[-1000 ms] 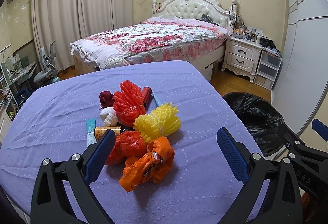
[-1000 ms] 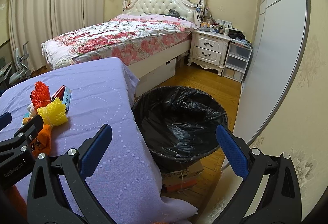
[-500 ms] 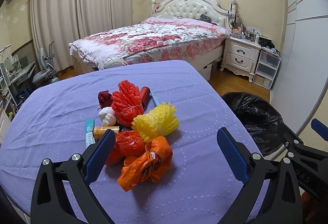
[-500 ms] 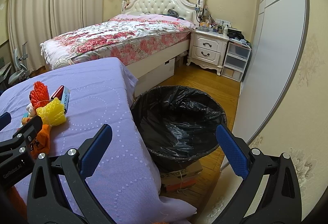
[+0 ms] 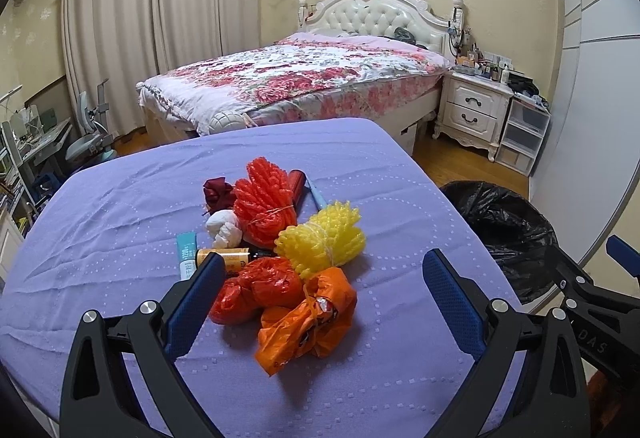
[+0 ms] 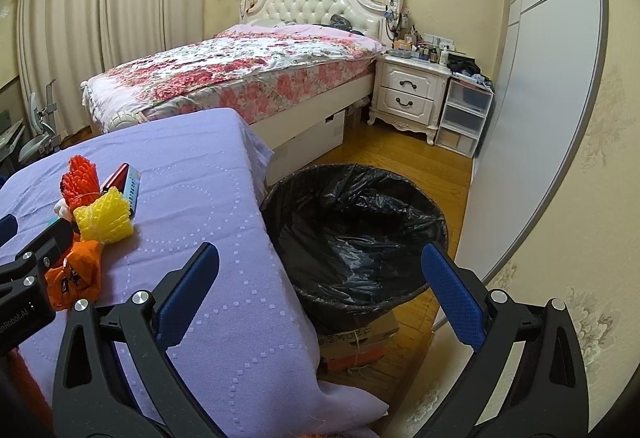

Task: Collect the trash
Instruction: 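Grasp the orange plastic bag with the right gripper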

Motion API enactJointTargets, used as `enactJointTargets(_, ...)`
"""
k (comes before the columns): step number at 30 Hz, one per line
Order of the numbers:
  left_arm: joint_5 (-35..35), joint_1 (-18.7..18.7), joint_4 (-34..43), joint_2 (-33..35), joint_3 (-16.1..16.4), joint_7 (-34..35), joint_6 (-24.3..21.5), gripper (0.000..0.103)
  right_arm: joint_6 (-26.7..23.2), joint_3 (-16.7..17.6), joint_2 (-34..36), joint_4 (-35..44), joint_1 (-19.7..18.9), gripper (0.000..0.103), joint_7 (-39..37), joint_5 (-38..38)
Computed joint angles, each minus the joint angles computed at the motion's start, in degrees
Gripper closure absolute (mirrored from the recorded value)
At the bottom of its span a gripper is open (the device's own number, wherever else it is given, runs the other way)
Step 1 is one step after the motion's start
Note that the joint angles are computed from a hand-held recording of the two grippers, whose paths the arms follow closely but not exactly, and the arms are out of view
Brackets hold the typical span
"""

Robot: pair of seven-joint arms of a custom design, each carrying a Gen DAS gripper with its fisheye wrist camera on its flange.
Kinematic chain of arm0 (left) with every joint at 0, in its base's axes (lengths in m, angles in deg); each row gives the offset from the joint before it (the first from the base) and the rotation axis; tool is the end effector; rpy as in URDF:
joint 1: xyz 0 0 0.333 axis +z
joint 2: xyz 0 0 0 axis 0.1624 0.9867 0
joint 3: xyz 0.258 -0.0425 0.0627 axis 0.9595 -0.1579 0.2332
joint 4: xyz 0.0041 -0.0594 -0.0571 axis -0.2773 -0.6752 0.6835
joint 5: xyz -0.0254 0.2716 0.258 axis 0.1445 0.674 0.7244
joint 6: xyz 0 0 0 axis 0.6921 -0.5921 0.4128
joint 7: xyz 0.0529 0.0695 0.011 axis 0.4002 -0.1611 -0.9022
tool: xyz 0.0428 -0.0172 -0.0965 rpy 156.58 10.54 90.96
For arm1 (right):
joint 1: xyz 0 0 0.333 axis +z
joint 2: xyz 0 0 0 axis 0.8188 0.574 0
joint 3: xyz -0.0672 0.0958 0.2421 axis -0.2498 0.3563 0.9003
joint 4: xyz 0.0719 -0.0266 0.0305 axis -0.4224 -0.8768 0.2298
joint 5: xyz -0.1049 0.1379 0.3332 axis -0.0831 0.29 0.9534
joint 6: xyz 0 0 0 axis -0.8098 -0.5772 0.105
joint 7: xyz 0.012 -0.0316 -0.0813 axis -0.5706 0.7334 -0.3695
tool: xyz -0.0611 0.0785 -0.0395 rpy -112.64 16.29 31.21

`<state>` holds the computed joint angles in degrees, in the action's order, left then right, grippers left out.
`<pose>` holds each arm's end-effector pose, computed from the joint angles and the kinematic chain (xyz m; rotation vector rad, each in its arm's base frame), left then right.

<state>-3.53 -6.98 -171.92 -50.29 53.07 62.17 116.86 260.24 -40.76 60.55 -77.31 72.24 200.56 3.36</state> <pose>0.6622 -0.1491 0.3876 -1.7740 1.4727 -0.7034 0.6903 0.1606 0.3771 -1.7323 1.5674 -0.8255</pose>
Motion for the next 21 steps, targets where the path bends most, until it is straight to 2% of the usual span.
enactJointTargets(3,0.35,0.26,-1.41,-1.09,0.42,-0.82,-0.43,0.007,-1.29,1.09,-0.48,-0.04,-0.19,0.014,-1.12,0.13)
enactJointTargets(4,0.46,0.57,-1.92,-1.55,0.39,-0.93,-0.59,0.008,-1.7,2.52,-0.57,-0.1,-1.14,0.021,-2.35,0.72)
enactJointTargets(5,0.69,0.87,-2.49,-2.0,0.37,-1.1,-0.78,0.008,-2.31,4.59,-0.63,-0.08,-2.55,0.022,-4.12,1.8)
enactJointTargets(7,1.03,1.83,-3.42,-2.77,0.12,-1.06,-1.05,0.008,-2.98,7.57,-0.72,-0.12,-4.39,0.023,-7.11,3.93)
enactJointTargets(9,2.76,2.04,-4.98,-4.0,0.34,-2.67,-1.63,0.01,-3.08,8.07,-0.92,-0.38,-4.19,0.023,-8.58,4.83)
enactJointTargets(11,4.24,2.89,-6.64,-5.35,0.03,-3.98,-2.17,0.018,-3.35,8.8,-1.14,-0.49,-4.0,0.023,-10.13,5.62)
enactJointTargets(13,4.04,4.72,-8.02,-6.48,-0.94,-3.33,-2.37,0.02,-3.53,10.04,-1.25,-0.6,-4.22,0.023,-12.12,6.66)
enactJointTargets(21,3.93,9.26,-12.03,-9.44,-2.71,-3.55,-2.85,0.02,-6.42,14.8,0.07,1.84,-4.36,0.028,-20.91,11.36)
